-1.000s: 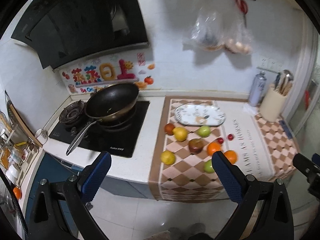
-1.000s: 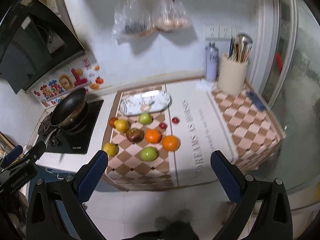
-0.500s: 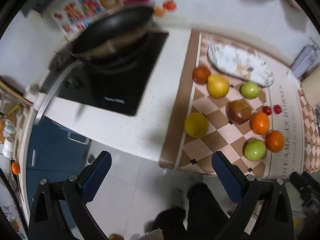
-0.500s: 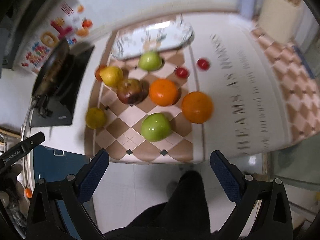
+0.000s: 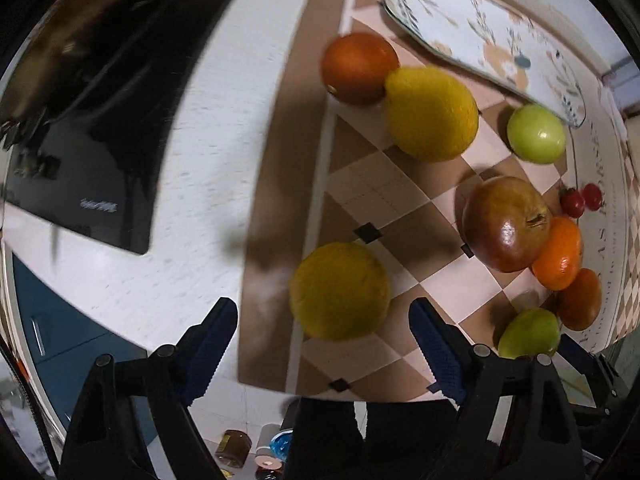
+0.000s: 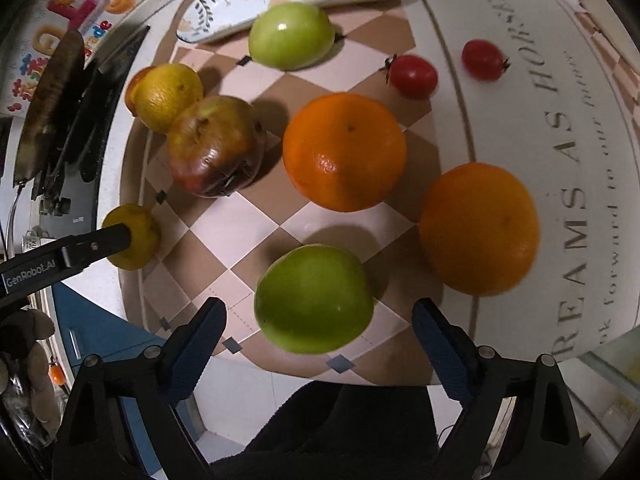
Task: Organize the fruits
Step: 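Grasp the yellow lemon with the left tool while the right tool grasps a green apple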
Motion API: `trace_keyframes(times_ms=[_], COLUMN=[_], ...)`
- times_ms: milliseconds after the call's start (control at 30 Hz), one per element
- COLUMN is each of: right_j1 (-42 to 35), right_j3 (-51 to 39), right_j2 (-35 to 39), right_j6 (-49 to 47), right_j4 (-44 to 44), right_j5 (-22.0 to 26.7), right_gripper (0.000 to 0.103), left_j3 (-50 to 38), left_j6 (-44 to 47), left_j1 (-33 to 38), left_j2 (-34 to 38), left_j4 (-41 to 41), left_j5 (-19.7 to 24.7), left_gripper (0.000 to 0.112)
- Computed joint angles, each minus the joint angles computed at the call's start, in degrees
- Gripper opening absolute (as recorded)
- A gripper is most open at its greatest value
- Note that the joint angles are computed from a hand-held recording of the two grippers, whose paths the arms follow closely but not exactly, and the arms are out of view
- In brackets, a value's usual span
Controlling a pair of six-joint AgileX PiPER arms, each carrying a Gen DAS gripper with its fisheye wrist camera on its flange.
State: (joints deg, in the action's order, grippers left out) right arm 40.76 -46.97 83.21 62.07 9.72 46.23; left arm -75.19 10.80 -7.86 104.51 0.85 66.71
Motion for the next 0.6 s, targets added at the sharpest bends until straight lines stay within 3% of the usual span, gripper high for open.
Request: trace_keyframes(times_ms=[100,167,300,600], right_j1=[-1.01,-1.38,-1.99,-2.01], right_j3=[0.45,0.46,0.28,-2.82], right_j2=[1.3,2.02,3.59,2.69], right_j6=[-2.29,-3.2,-5.74,-6.08], right_j4=[2.08,2.77,4.61,1.86], right_j5=[-1.4,-2.1,-3.6,-0.28], right_gripper=[0.089,0.082,0.065,0.065], left_j3=[0.77,1.24,3.06,6.6], left_j6=[0.32,0.94,2.52,3.79], left_j1=[-1.18,-1.45,-0.5,0.87], left_j2=[1.1,1.72,0.64,-4.33], left_j4=[0.92,0.84,-0.21,-1.25], left_j5=[-0.92,-1.08,-2.23,-2.64], left_gripper=[0.083,0.057,0.056,0.055])
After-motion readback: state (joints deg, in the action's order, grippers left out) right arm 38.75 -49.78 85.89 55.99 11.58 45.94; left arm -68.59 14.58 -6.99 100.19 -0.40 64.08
